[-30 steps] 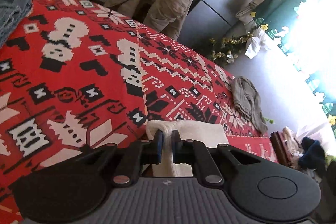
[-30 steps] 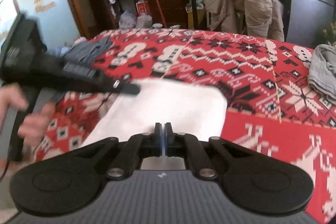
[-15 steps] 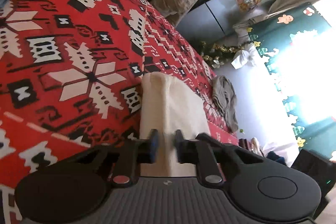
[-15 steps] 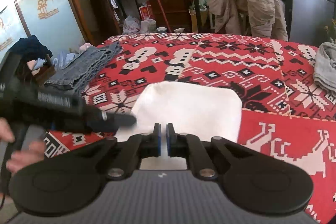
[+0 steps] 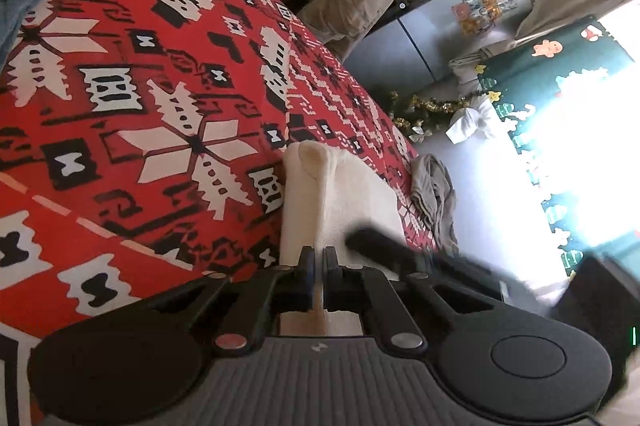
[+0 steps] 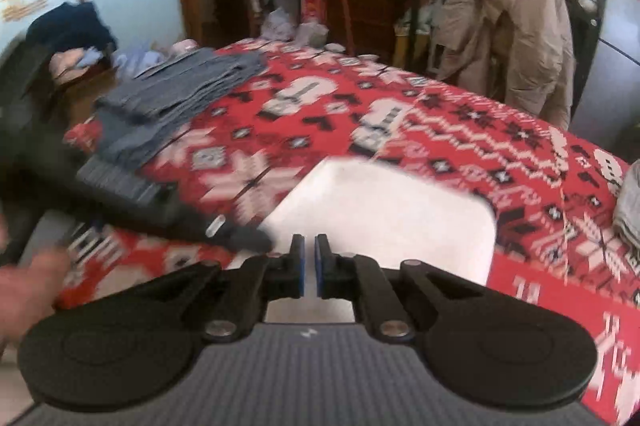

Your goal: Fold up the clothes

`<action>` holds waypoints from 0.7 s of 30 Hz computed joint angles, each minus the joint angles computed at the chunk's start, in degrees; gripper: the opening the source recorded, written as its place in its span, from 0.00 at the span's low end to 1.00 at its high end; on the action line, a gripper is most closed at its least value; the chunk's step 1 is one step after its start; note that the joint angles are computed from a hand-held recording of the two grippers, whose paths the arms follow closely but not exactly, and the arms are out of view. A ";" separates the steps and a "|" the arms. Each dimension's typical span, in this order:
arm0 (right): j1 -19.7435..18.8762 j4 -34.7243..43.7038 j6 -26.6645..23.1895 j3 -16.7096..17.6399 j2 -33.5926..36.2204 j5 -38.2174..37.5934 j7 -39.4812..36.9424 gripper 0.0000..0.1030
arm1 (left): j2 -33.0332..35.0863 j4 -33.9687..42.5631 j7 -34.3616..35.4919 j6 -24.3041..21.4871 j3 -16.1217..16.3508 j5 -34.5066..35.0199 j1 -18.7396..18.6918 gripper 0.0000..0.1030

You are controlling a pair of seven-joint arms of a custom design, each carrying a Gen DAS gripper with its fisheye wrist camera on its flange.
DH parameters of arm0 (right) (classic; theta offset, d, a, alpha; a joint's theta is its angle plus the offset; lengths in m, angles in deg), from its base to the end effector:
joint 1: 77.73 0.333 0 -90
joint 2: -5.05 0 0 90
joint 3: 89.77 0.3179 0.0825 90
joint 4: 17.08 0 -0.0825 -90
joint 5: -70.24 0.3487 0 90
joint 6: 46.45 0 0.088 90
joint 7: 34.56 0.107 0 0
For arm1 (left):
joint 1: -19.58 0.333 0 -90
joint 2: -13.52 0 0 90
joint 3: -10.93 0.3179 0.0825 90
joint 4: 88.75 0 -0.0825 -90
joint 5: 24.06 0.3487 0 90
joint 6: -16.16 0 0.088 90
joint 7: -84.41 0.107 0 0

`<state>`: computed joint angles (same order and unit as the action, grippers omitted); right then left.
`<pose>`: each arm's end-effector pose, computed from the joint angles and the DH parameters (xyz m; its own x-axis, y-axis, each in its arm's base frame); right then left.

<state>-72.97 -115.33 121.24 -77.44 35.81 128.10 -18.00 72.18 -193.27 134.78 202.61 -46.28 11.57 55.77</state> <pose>0.6639 0.1242 0.3579 0.5597 -0.8282 -0.0294 -0.5693 -0.3585 -0.7398 0.6505 -0.1404 0.3077 -0.0143 -0.6234 0.7818 -0.8001 -0.4618 -0.3830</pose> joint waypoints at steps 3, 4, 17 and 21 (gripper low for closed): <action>2.51 6.09 -2.56 -3.31 3.65 -6.00 6.45 0.02 | 1.89 0.06 -0.14 -0.25 -1.63 -0.50 1.18 0.04; 2.85 6.25 -2.86 -3.59 3.74 -7.42 7.36 0.06 | 2.63 -0.03 -0.30 -0.17 -2.20 -0.64 1.65 0.04; 1.07 -12.96 -1.19 0.76 -9.01 5.42 -6.59 0.07 | 4.27 -1.44 -0.69 -0.48 -4.45 1.24 4.13 0.06; 2.04 -12.12 -2.51 -1.36 -9.25 6.87 -6.24 0.07 | 5.02 -3.65 -0.03 -0.55 -6.21 1.16 6.07 0.18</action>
